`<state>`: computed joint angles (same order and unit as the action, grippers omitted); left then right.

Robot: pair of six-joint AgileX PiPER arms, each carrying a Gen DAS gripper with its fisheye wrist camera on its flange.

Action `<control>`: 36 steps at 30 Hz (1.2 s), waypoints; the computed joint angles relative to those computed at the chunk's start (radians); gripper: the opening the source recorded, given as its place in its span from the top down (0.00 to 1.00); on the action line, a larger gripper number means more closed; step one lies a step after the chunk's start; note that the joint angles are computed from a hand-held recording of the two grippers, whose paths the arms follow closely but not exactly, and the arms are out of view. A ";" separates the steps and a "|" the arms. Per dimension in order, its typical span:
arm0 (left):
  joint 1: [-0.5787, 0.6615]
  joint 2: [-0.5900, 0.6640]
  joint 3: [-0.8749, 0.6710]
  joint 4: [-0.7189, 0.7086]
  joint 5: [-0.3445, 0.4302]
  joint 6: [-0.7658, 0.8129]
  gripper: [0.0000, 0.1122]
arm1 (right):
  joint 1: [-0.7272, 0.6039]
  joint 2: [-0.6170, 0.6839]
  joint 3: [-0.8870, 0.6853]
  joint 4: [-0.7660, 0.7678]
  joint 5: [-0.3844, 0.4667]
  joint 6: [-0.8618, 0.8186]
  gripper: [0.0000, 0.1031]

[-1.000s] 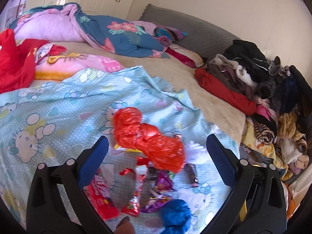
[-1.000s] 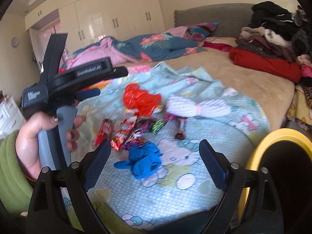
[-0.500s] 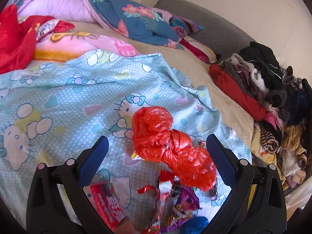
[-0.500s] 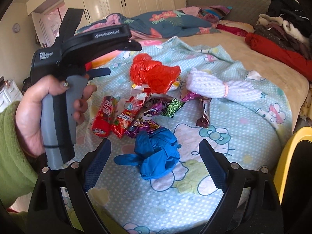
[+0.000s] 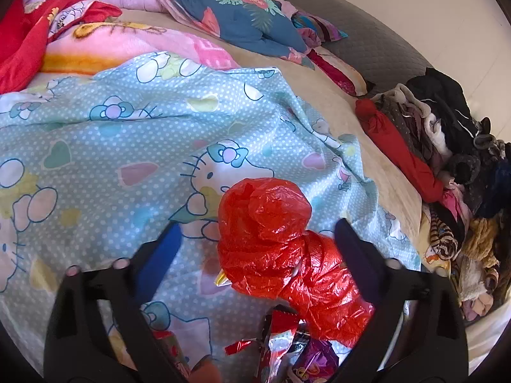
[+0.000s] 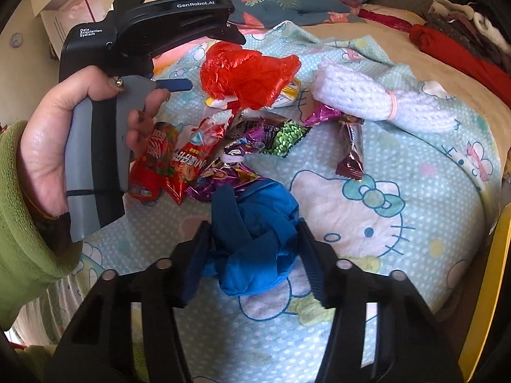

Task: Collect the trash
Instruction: 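Grasp the red plastic bag with left tool while right tool grasps the blue glove, then carry the red bag in left tool toward the yellow bin while right tool carries the glove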

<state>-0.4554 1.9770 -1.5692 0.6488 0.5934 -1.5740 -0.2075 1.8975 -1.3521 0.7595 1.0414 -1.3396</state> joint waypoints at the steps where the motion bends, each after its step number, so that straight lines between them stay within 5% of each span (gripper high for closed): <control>1: 0.001 0.004 -0.006 -0.004 0.003 0.005 0.33 | -0.002 0.001 -0.001 0.001 0.002 0.000 0.57; 11: -0.026 -0.007 0.009 0.058 0.028 -0.075 0.69 | -0.040 0.019 -0.025 0.011 0.036 0.003 0.70; 17: -0.049 -0.066 0.070 0.117 0.015 -0.146 0.82 | -0.055 0.009 -0.019 0.028 0.042 -0.020 0.74; 36: -0.152 -0.257 0.212 0.333 0.063 -0.344 0.84 | -0.163 -0.095 0.091 0.187 0.101 -0.201 0.78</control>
<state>-0.6078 1.7201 -1.3568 0.9820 0.6559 -1.9184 -0.3704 1.8027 -1.2615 0.9464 1.1425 -1.5408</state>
